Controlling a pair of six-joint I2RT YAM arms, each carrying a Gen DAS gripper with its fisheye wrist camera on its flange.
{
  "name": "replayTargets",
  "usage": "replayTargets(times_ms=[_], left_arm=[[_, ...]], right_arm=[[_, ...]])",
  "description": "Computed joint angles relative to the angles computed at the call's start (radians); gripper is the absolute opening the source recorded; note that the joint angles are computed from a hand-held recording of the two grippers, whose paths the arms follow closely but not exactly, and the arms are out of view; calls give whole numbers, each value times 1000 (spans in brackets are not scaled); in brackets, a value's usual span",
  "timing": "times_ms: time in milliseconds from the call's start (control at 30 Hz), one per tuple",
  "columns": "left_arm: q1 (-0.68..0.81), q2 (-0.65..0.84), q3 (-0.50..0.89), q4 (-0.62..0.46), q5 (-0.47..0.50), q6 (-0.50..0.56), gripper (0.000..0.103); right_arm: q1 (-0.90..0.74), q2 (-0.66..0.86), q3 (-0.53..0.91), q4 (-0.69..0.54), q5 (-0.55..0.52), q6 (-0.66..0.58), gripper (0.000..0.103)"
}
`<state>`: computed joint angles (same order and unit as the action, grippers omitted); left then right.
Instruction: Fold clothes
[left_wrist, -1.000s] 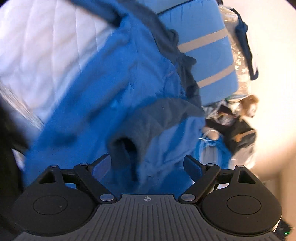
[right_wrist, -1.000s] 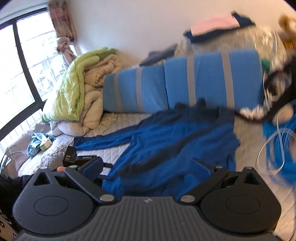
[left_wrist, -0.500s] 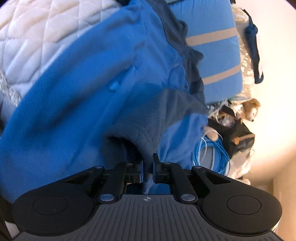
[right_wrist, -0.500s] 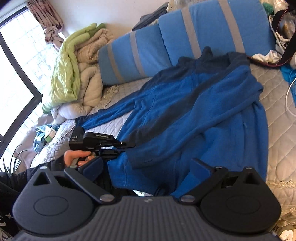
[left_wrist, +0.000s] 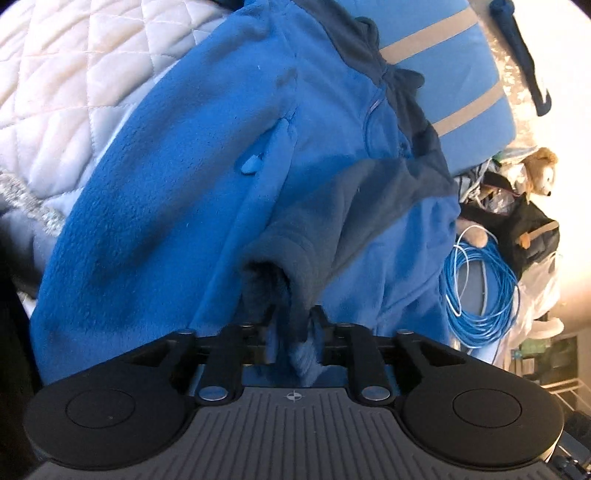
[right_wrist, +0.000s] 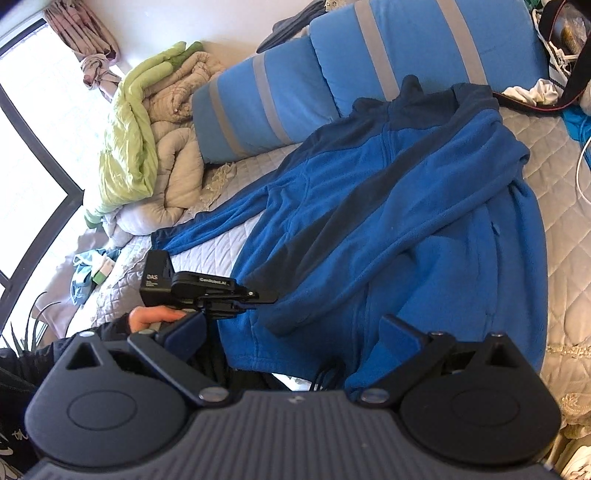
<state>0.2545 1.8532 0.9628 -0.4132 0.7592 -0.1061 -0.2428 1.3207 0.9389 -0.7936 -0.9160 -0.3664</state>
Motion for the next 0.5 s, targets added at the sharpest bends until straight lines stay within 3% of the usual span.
replayTargets(times_ms=[67,100,500], left_arm=[[11,-32,-8,-31,-20,3,61],[22,-40,-15,-36,-6,5,64],[122,73,-118,254,246,-253,66]], right_arm=[[-7,4,2,-7,-2,-7,103],[-11,6,2,-9,-4,-11,103],[-32,21,-9,-6,-12,-10,103]])
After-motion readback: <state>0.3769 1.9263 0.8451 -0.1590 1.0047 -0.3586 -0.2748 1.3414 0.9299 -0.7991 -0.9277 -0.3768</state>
